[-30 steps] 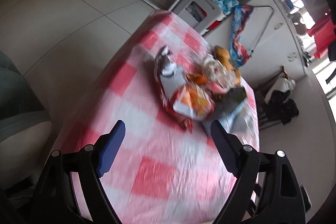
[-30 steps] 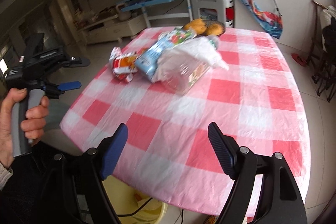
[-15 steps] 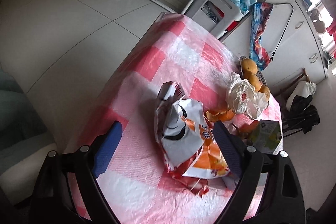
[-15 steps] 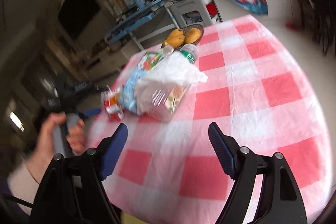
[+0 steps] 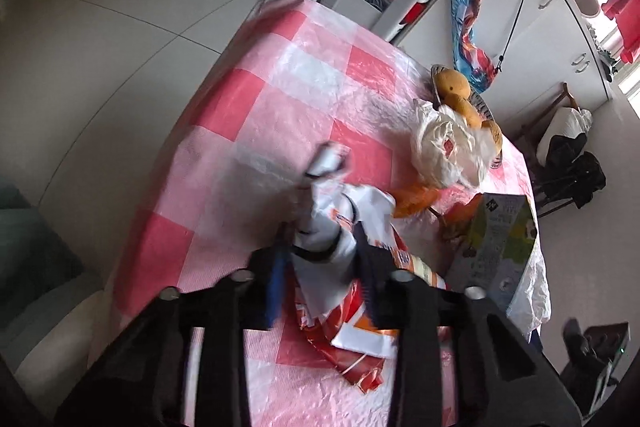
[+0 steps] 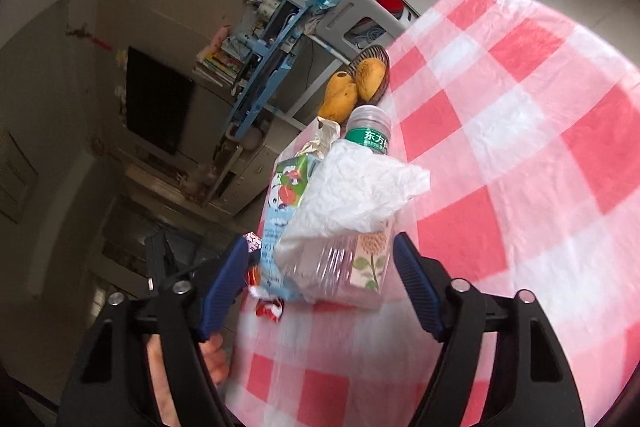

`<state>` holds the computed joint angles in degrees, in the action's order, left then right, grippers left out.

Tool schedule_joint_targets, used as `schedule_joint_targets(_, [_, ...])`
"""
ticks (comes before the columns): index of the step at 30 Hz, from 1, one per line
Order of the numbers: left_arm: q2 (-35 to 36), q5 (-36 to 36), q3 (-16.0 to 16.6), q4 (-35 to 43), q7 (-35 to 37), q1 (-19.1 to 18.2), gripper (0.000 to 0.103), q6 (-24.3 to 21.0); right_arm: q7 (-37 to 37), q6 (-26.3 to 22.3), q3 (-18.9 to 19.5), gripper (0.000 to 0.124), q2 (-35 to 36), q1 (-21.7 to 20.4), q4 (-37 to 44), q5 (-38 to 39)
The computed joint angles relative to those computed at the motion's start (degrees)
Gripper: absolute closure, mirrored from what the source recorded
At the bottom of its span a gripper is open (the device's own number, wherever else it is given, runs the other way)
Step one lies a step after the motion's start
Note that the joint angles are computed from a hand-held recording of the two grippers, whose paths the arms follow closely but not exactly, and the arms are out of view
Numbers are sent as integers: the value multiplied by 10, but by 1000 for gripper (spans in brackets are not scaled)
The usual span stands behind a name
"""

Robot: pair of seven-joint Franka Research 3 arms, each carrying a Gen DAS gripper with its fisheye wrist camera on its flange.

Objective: Collect trash
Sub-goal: 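Grasp the white-and-orange snack wrapper with the left tool while the right tool grasps the tissue on the bottle, then carry the wrapper and tissue over the yellow basin and release them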

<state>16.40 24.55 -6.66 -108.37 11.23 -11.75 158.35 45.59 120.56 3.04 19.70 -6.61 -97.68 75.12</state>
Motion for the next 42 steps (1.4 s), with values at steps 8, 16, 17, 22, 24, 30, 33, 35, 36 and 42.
schedule_joint_targets(8, [-2,15,7,9,10,-4,83,20,-10,23,4,114,-2,-5,1,26])
schedule_joint_targets(16, [-67,170,41,-34,-126,-28,83,37,-104,-52,-1,120,-35,-19,-13,82])
schedule_joint_targets(17, [-77,185,39,-44,-144,-23,83,42,-112,-65,-4,120,-38,-21,-14,90])
schedule_joint_targets(22, [-135,269,21,-100,-253,0,83,49,-139,-146,-14,120,-52,-31,-17,115])
schedule_joint_targets(24, [-154,288,5,-116,-278,9,83,44,-147,-186,-19,120,-57,-36,-20,118])
schedule_joint_targets(30, [-208,295,-49,-172,-296,18,83,17,-189,-303,-41,120,-99,-37,-50,69])
schedule_joint_targets(33, [-241,269,-72,-208,-286,10,83,1,-203,-358,-54,120,-107,-34,-54,35])
schedule_joint_targets(35, [-265,246,-89,-232,-274,1,83,-17,-214,-393,-60,120,-116,-33,-58,3])
schedule_joint_targets(36, [-276,234,-95,-243,-269,-3,83,-23,-216,-404,-63,120,-116,-31,-58,-7])
schedule_joint_targets(42, [-313,167,-133,-275,-232,-37,83,-77,-228,-462,-74,120,-132,-25,-82,-65])
